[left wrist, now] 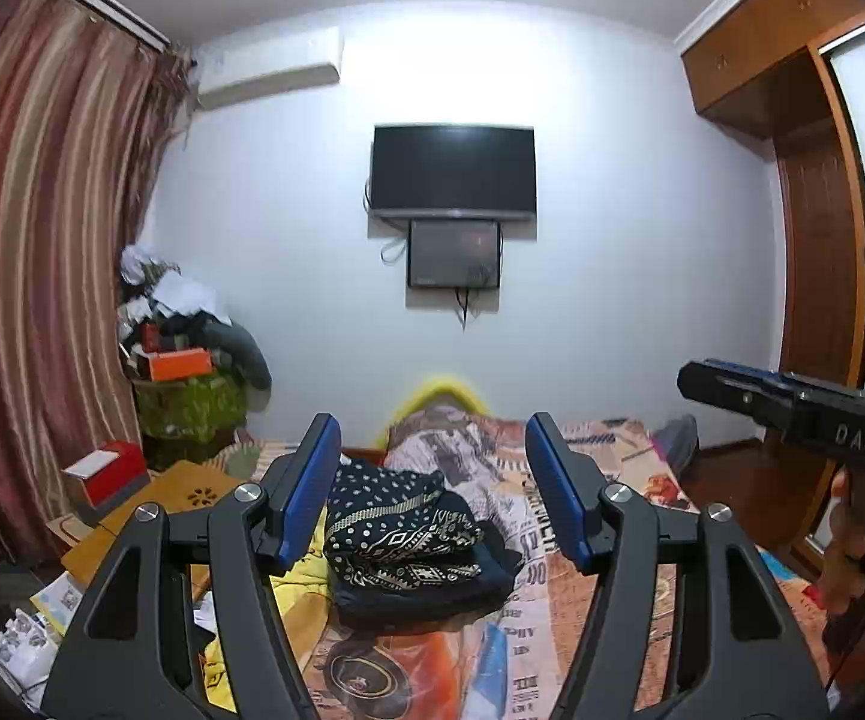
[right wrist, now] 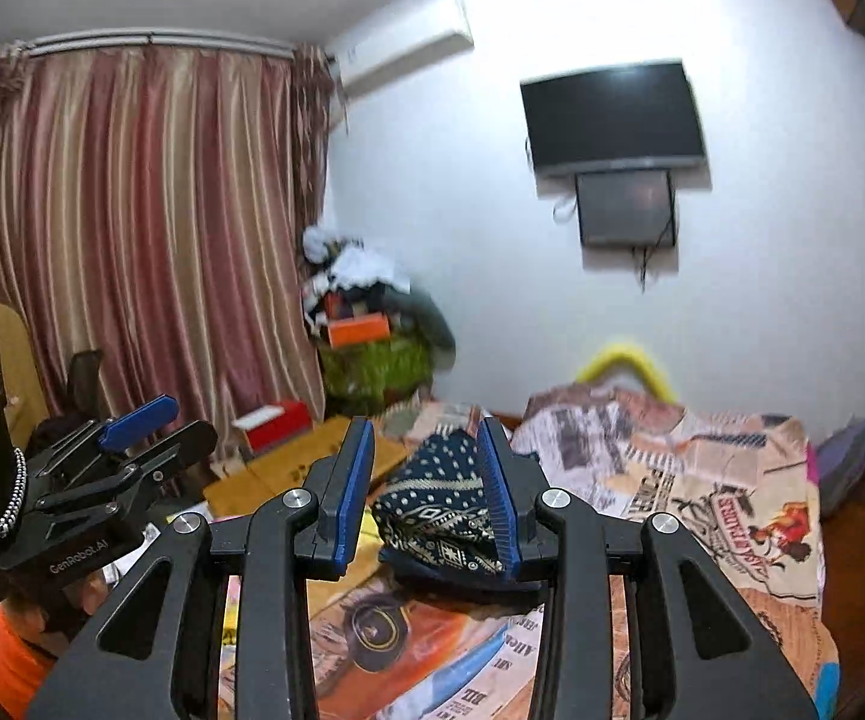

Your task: Fold large clothes

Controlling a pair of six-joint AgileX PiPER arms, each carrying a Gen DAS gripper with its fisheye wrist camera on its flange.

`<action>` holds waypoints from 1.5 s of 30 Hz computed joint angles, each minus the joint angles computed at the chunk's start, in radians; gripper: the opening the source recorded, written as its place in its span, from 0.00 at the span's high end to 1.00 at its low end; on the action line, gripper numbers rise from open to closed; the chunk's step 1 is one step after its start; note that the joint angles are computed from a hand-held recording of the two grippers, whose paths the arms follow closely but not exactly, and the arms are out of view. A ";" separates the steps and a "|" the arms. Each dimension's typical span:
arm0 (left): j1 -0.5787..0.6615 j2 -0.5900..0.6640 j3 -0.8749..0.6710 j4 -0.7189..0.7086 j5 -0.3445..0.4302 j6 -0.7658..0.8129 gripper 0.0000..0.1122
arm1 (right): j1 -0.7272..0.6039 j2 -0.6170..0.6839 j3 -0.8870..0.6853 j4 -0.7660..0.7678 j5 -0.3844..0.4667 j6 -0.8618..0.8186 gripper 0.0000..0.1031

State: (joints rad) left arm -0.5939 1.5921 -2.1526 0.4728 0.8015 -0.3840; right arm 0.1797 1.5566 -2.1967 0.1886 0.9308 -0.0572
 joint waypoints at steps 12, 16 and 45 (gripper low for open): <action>-0.265 -0.187 0.389 0.664 0.070 -0.550 0.15 | 0.239 -0.198 0.346 -0.595 -0.191 0.434 0.04; -0.278 -0.203 0.417 0.679 0.078 -0.568 0.14 | 0.292 -0.200 0.354 -0.705 -0.168 0.501 0.00; -0.243 -0.219 0.467 0.653 0.054 -0.621 0.13 | 0.305 -0.252 0.419 -0.691 -0.137 0.508 0.00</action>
